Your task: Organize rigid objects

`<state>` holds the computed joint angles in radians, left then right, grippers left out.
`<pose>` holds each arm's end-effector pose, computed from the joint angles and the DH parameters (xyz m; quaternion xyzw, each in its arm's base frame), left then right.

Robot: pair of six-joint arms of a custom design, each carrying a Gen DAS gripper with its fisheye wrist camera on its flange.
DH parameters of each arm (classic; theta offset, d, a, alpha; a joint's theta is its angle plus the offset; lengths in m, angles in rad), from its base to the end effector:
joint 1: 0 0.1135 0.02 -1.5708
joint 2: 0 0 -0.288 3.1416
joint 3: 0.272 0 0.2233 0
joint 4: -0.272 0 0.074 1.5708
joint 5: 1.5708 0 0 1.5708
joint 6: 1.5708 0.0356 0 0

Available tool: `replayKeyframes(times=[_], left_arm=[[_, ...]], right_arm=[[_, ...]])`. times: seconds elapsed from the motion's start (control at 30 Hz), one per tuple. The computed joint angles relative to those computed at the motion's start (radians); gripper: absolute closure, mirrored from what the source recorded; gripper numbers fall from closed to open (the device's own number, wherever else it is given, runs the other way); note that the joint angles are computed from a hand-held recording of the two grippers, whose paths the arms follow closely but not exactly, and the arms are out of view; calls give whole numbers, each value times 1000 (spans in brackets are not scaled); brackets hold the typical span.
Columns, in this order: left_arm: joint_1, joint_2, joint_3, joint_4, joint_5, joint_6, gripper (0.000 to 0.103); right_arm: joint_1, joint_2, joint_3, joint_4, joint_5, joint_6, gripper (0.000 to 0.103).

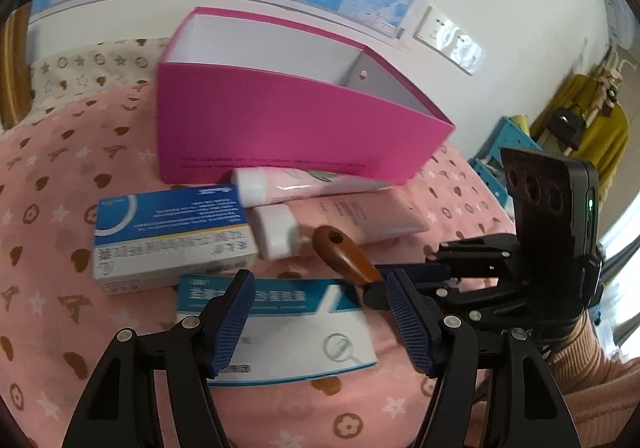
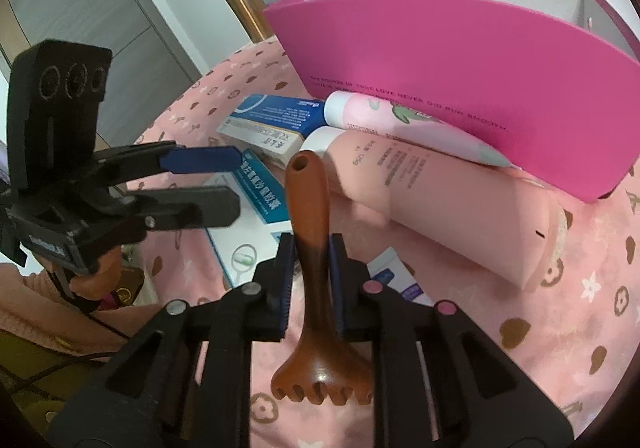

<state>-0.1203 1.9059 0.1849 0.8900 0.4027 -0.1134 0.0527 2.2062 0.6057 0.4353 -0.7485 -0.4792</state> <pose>0.2106 -0.0395 0.0850 0.0755 0.9133 -0.2265 0.3301 0.2823 0.0392 0.0365 -0.3107 0.8603 0.3103 0.2590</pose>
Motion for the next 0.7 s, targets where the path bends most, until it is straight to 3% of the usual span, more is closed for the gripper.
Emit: replayKeyframes(times=[0.33,0.6,0.7], left_arm=[[-94,77,9,64,86,18,34],[-184,71,68,17,85,28,45],[-214,61,108,-21,68,30,57]], right_arm=[[-151,-71,-85,21,-128,-32,85],[-234,-108,-93,-30,-213,-61,85],[-253,-129,-101,-37,-237,-63,86]])
